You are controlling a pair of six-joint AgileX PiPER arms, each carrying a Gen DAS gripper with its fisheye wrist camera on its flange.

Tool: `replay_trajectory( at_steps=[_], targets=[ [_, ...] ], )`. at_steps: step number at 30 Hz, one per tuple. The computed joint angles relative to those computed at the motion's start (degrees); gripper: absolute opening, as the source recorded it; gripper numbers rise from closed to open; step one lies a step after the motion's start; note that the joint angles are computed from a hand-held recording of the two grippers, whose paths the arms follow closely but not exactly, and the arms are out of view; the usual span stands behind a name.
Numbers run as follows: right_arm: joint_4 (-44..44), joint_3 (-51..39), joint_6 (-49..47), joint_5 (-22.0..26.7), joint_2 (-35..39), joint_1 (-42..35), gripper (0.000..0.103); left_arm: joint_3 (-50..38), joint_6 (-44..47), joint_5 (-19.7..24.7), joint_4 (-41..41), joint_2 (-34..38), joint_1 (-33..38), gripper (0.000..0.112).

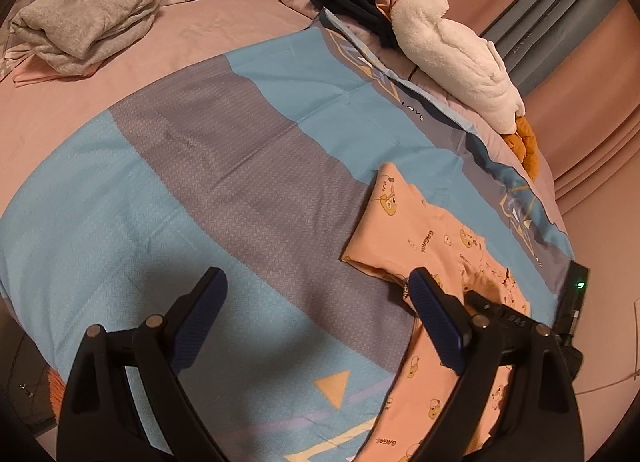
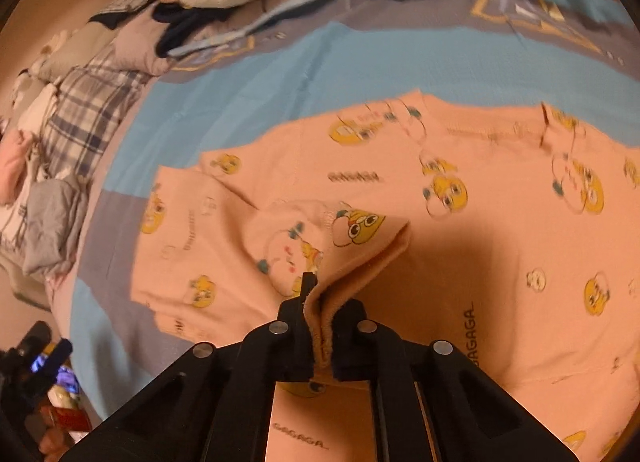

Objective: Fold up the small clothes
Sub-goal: 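Grasp the onesie edge with the right gripper and lift it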

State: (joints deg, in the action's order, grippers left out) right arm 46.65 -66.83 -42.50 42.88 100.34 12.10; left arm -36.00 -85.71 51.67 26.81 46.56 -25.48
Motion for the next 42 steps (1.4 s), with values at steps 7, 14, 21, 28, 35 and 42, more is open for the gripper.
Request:
replay_trajectory(
  at_steps=[7,14,21,28,35,42],
  targets=[
    [0.7,-2.3,-3.7,2.0,-8.7,0.4,0.006,-0.1,0.7,-0.2,-1.0,-0.7,1.0,0.092],
    [3.3,-8.7,-4.8,6.5,-12.5,1.6,0.006,-0.1,2.5,-0.9,-2.7,-0.9,2.7,0.092],
    [3.4,-12.0,-4.0,8.1,-13.8,1.7,0.006,-0.3,2.7,-1.4,-3.2,-0.8,2.9,0.092],
    [4.1,-12.2,-4.5,8.5,-15.0,0.2,0.006,-0.4,3.9,-2.8,-4.1,-0.1,3.6,0.092],
    [5.4,-12.6,-5.3,9.1,-16.3,-1.5,0.006,-0.5,4.8,-3.6,-4.8,0.8,3.5,0.092],
    [6.7,-13.0,-6.2,9.6,-17.1,-3.9,0.006,-0.8,5.7,-4.2,-5.5,1.4,3.8,0.092]
  ],
)
